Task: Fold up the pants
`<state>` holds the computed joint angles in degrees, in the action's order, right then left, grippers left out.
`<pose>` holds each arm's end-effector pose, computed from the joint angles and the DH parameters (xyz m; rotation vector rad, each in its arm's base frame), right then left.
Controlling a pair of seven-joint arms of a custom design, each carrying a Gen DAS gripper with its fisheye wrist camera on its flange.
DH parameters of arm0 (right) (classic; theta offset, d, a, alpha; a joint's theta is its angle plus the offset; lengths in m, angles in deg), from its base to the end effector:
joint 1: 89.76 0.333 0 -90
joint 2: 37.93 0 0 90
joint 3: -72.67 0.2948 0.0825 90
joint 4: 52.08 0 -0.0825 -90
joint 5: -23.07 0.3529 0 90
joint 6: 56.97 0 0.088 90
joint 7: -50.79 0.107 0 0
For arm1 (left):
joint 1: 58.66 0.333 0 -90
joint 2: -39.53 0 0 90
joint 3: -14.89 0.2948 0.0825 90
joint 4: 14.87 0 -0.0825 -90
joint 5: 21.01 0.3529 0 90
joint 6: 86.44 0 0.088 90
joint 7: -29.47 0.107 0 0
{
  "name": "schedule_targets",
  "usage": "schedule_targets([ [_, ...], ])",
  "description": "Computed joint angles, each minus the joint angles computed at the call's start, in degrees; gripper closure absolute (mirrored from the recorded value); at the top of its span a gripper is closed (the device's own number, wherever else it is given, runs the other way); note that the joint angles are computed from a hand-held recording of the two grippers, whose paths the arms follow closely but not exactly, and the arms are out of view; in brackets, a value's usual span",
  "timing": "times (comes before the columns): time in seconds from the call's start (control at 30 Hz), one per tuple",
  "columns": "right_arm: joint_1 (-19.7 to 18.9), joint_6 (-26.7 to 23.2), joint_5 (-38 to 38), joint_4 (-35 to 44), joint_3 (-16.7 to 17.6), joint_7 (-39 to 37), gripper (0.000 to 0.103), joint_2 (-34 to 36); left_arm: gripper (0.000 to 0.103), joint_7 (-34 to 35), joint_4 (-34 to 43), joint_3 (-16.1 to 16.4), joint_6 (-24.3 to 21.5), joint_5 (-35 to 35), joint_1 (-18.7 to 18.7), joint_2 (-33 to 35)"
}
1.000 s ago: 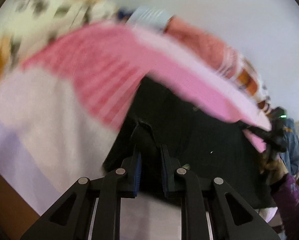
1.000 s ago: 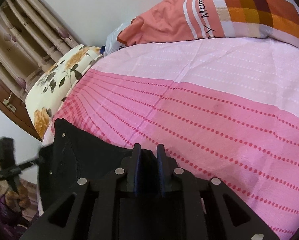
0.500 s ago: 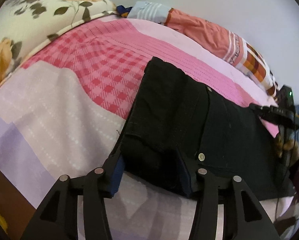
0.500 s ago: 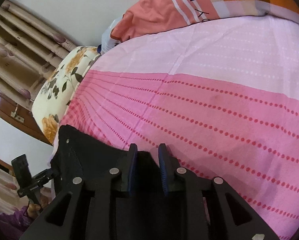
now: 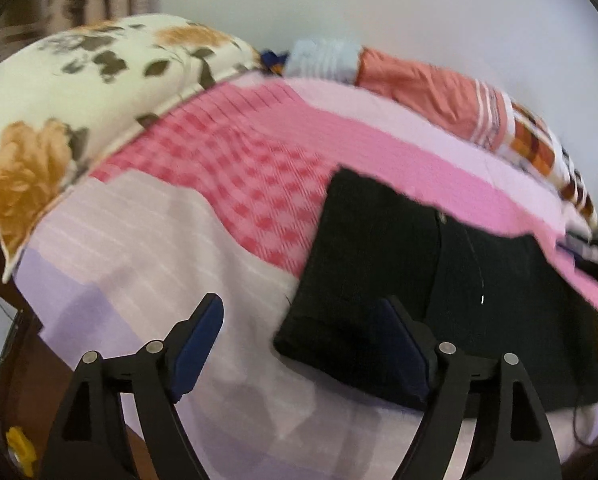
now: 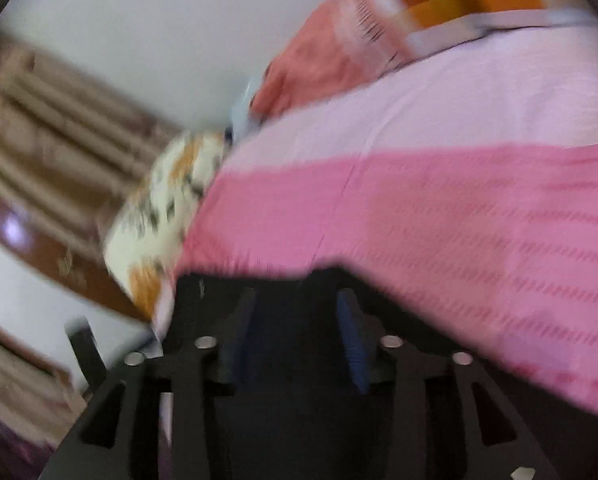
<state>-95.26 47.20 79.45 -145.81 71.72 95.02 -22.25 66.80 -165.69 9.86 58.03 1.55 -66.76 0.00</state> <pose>0.6133 0.0006 0.4748 -1.8567 1.2584 0.4620 0.3562 -0.0899 0.5184 -2.1846 1.3889 -0.6288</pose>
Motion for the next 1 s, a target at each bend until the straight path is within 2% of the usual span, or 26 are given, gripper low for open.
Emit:
schedule_targets([
  [0.1,2.44,3.40,-5.16,-1.25,-0.04,1.97,0.059,0.11,0.023,1.90,-0.72,2.31,4.33,-1.81,-1.75,0.15],
  [0.13,2.08,3.34,-3.66,-1.13,-0.01,3.23,0.061,0.76,0.023,3.04,-0.18,2.35,4.43,-2.09,-2.27,1.06],
  [0.17,1.52,2.57,-2.08,-0.60,0.00,5.24,0.060,1.30,0.022,4.49,0.53,2.00,4.13,-1.86,-2.61,2.38],
  [0.23,-0.31,0.92,1.80,-1.66,-0.09,7.08,0.059,0.23,0.022,6.58,3.46,-0.05,-0.84,-0.76,-2.20,6.03],
  [0.27,-1.06,0.69,3.38,-3.29,-0.27,6.27,0.057,-1.29,0.022,8.44,4.20,0.45,-2.60,-1.69,-2.84,7.67],
  [0.33,-1.85,-0.02,2.45,-7.17,-1.55,5.60,0.050,-5.47,0.022,9.91,3.09,1.53,-1.61,-3.67,-3.24,7.80],
  [0.43,-3.17,-3.04,-1.26,-14.69,-4.43,3.73,0.050,-12.70,0.018,9.51,1.02,1.84,0.85,-4.78,-2.30,5.90],
  [0.53,-4.54,-2.52,-11.64,-22.49,-7.47,5.28,0.049,-19.61,0.017,8.30,1.52,0.16,0.25,-3.84,-1.32,5.16],
  [0.57,-5.19,-2.92,-11.93,-24.57,-8.49,5.17,0.050,-21.57,0.017,6.94,2.18,-1.70,-0.41,-1.79,-0.22,4.81],
  [0.67,-9.38,-2.48,-5.47,-29.79,-13.68,5.75,0.050,-27.77,0.017,5.71,5.45,-4.31,-3.44,2.06,0.07,4.60],
  [0.73,-13.02,0.32,1.68,-32.21,-17.68,7.76,0.050,-30.28,0.016,6.45,6.01,-3.63,-2.18,2.34,-1.53,3.85],
  [0.77,-15.24,3.10,4.12,-33.27,-19.44,9.94,0.050,-30.95,0.011,7.54,6.74,-3.20,-1.27,1.72,-3.04,4.00],
  [0.8,-17.11,5.02,5.47,-33.87,-20.88,11.76,0.049,-30.96,0.008,8.26,7.16,-2.88,-0.82,1.19,-3.96,4.45],
  [0.87,-21.15,9.19,6.22,-34.83,-23.43,15.12,0.048,-30.55,0.007,10.73,8.42,-1.90,1.01,-1.01,-6.72,6.48],
  [0.93,-24.00,10.45,6.95,-35.19,-25.44,15.88,0.048,-29.79,0.007,13.47,9.87,-1.48,2.86,-3.09,-8.99,9.44],
  [1.0,-26.40,11.02,7.43,-35.43,-26.80,16.17,0.048,-29.10,0.007,15.50,11.98,-1.85,2.85,-5.20,-10.51,12.83],
])
